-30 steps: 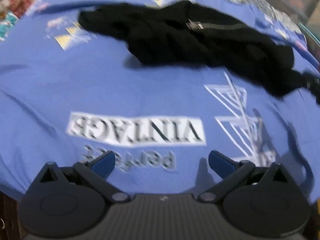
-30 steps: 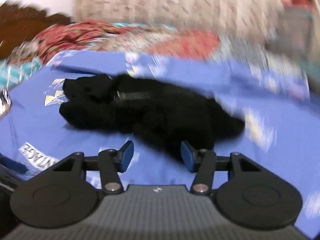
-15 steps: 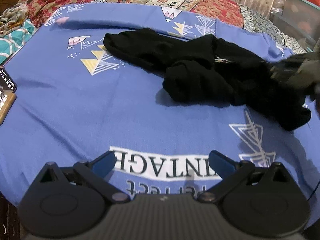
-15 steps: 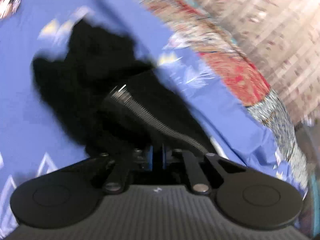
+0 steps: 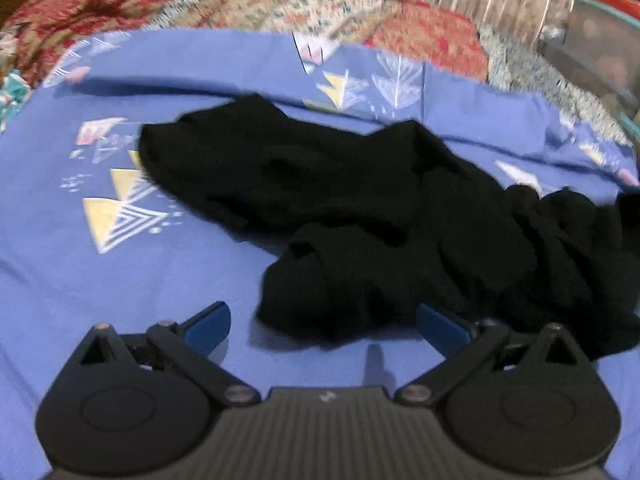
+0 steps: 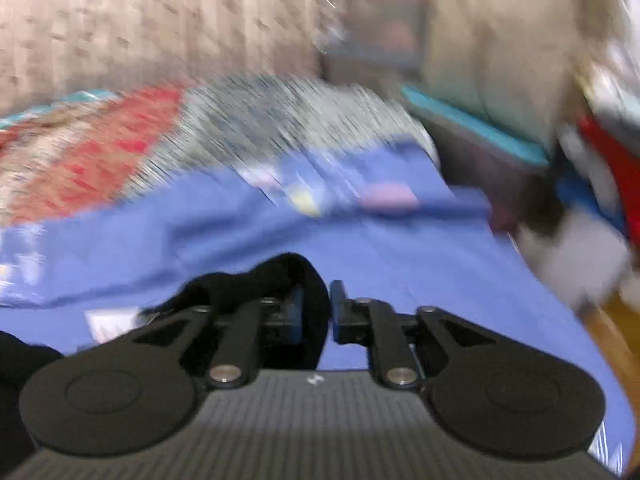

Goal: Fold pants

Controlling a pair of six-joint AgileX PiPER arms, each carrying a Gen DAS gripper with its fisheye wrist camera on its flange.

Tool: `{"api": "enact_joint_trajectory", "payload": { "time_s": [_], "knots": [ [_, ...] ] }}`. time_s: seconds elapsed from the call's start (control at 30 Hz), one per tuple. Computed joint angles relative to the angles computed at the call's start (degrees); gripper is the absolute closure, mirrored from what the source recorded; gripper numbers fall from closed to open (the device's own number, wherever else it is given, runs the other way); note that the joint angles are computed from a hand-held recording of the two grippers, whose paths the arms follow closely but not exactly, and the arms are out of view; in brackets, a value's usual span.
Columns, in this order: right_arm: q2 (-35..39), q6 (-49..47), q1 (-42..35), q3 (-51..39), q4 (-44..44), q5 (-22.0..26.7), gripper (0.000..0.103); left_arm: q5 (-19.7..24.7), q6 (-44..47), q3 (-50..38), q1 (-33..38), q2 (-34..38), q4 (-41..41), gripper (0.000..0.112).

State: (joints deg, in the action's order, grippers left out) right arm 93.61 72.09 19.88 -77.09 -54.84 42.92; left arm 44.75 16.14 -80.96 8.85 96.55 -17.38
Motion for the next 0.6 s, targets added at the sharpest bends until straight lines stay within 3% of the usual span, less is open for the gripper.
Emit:
{"api": "enact_joint_trajectory", "payload": {
  "time_s": [0.03,0.1,0.13,0.2,0.3,0.37,0.43,0.47,0.5,0.53,0.6],
  "knots": [
    [-1.6,1.5,-0.5,3.0,0.6,-0.8,0.049,1.0,-1.1,-1.9,-0.4,1.8,0.8,0.018],
    [-7.1,10.8,1.1,12.5,-3.2,-3.4,0.046,4.0,-3.2,-6.0,-0.7,5.1,0.8,0.032],
    [-10.5,14.9,1.9,17.8,-3.9,-6.4,0.045,5.0,-4.7,-7.5,-0.9,6.3,1.0,0.048],
    [-17.9,20.2,2.0,27.4,-5.0,-17.5,0.045,6.1,-7.2,-10.5,-1.0,8.1,1.9,0.066],
    [-26.2,27.9,7.8,37.8,-13.1,-32.6,0.030,7.8,-6.5,-16.0,-0.6,10.5,0.4,0.084],
    [-24.5,34.1,15.5,38.3,-19.2,-32.9,0.025,8.9,-6.8,-20.7,-0.4,12.2,0.0,0.090],
    [-17.2,36.5,21.9,34.5,-20.3,-31.5,0.025,9.1,-7.6,-26.5,-0.8,13.8,0.9,0.092],
    [-13.6,35.4,23.6,32.0,-18.6,-30.9,0.028,9.3,-8.1,-29.9,-1.1,14.8,1.7,0.093],
    [-9.4,32.2,25.5,28.6,-14.6,-29.9,0.038,10.8,-8.8,-34.6,-1.2,16.3,2.2,0.093],
    [-5.9,26.6,25.2,24.9,-8.9,-30.5,0.073,12.5,-10.4,-40.4,-1.6,18.3,3.4,0.093],
    [-1.9,17.8,24.4,20.0,2.6,-33.7,0.082,14.4,-12.2,-51.8,-1.9,22.3,4.1,0.093]
  ]
}}
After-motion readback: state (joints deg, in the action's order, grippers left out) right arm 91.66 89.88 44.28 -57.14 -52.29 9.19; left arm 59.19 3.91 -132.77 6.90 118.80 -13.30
